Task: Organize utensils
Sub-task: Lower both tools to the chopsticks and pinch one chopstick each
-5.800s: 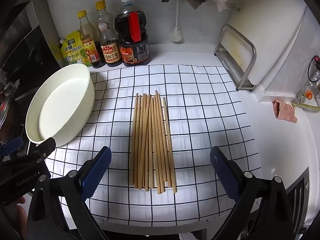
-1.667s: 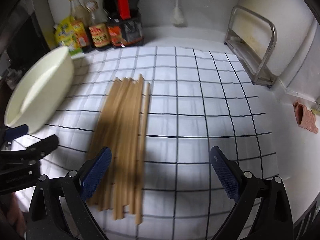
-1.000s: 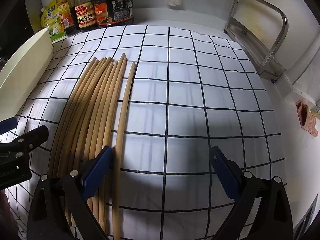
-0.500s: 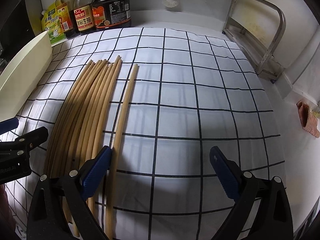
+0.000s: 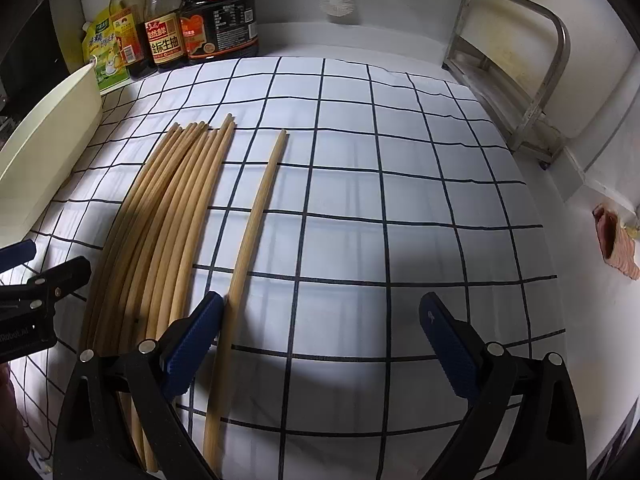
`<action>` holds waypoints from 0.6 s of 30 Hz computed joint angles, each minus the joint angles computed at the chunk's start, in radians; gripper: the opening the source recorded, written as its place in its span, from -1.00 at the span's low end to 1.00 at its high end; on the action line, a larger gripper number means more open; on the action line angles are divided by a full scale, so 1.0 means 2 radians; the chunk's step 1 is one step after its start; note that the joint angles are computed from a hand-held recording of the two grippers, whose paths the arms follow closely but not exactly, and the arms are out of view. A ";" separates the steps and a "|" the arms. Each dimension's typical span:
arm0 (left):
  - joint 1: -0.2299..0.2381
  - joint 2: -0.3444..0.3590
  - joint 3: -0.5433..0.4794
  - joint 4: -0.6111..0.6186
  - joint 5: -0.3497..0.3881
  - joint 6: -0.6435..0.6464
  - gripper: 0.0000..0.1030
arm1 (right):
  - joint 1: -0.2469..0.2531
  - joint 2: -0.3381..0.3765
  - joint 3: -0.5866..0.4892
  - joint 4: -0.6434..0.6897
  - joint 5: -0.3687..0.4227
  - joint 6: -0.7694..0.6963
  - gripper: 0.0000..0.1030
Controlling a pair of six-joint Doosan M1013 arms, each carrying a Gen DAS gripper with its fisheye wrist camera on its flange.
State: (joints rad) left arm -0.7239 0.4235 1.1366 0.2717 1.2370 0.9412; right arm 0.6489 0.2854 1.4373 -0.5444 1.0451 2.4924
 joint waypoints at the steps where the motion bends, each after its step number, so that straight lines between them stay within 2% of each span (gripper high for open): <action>1: 0.000 0.000 0.000 0.000 -0.001 0.001 0.88 | -0.001 -0.001 0.001 0.000 -0.002 0.000 0.82; 18: -0.004 0.006 -0.008 0.000 -0.002 0.010 0.88 | -0.002 -0.005 0.007 0.001 -0.008 0.005 0.82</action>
State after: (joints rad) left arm -0.7328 0.4357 1.1207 0.2727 1.2326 0.9619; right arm 0.6447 0.2763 1.4503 -0.5419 1.0296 2.5028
